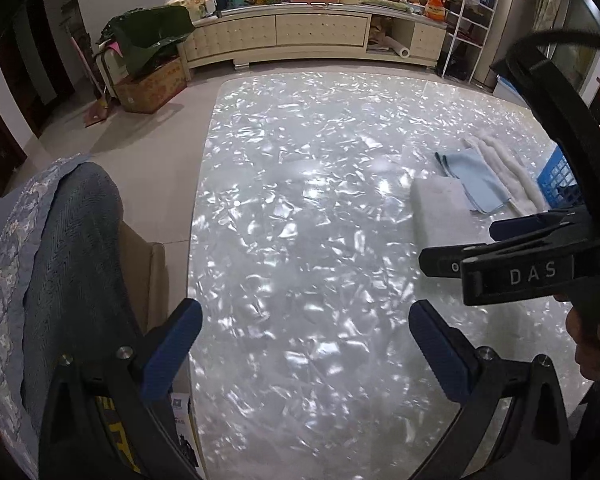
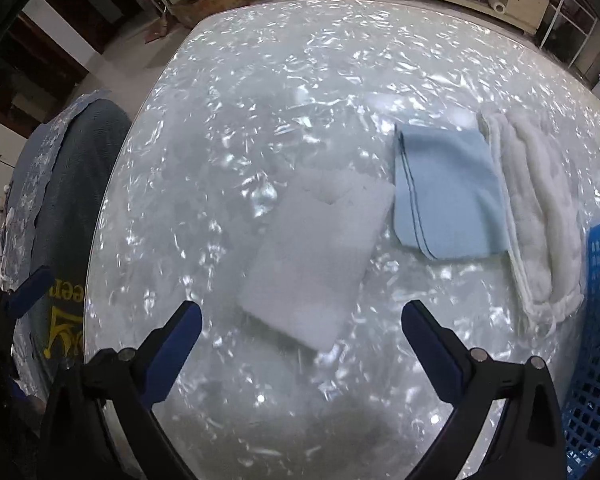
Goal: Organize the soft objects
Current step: 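Move right tool to the white foam pad and grasp it, then lift white foam pad and carry it over the blue basket with right tool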
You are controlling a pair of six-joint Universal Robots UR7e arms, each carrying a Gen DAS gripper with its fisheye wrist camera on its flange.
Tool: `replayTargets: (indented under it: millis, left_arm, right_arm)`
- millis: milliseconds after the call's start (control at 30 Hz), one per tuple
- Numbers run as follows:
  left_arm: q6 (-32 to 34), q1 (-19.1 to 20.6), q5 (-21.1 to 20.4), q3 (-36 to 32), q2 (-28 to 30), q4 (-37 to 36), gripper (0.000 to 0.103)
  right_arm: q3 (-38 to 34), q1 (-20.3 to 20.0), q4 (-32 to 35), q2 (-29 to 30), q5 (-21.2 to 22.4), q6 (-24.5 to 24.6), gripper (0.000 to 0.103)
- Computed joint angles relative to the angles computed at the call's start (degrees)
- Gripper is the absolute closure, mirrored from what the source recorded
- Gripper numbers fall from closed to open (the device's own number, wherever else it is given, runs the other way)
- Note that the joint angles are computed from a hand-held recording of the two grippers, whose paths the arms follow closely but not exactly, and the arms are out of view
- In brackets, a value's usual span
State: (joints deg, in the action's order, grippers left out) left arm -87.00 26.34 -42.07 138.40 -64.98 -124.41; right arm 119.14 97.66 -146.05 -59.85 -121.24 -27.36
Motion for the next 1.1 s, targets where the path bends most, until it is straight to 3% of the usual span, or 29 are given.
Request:
replayTargets:
  millis: [400, 567, 700, 867, 1100]
  left_arm:
    - [2.4, 1.8, 1.4, 1.5, -1.1, -1.1, 0.0]
    - [2.6, 1.7, 1.5, 1.6, -1.3, -1.4, 0.0]
    - [2.8, 1.6, 1.7, 1.1, -0.8, -1.7, 0.0]
    - [4.8, 1.8, 1.1, -0.5, 0.8, -3.0, 0.0]
    - [11.2, 2.2, 0.0, -1.6, 2.4, -11.7, 0.0]
  right_arm:
    - [-1.5, 2.5, -7.1, 7.6, -6.6, 2.2, 0.013]
    - [-0.5, 3.0, -12.7, 8.9, -8.0, -0.9, 0.042]
    - [0.5, 2.2, -12.4, 7.0, -6.9, -5.4, 0.049]
    - [1.7, 0.2, -8.0, 2.3, -3.9, -6.5, 0.055]
    - [3.3, -1.9, -5.3, -4.9, -0.7, -11.7, 0.055]
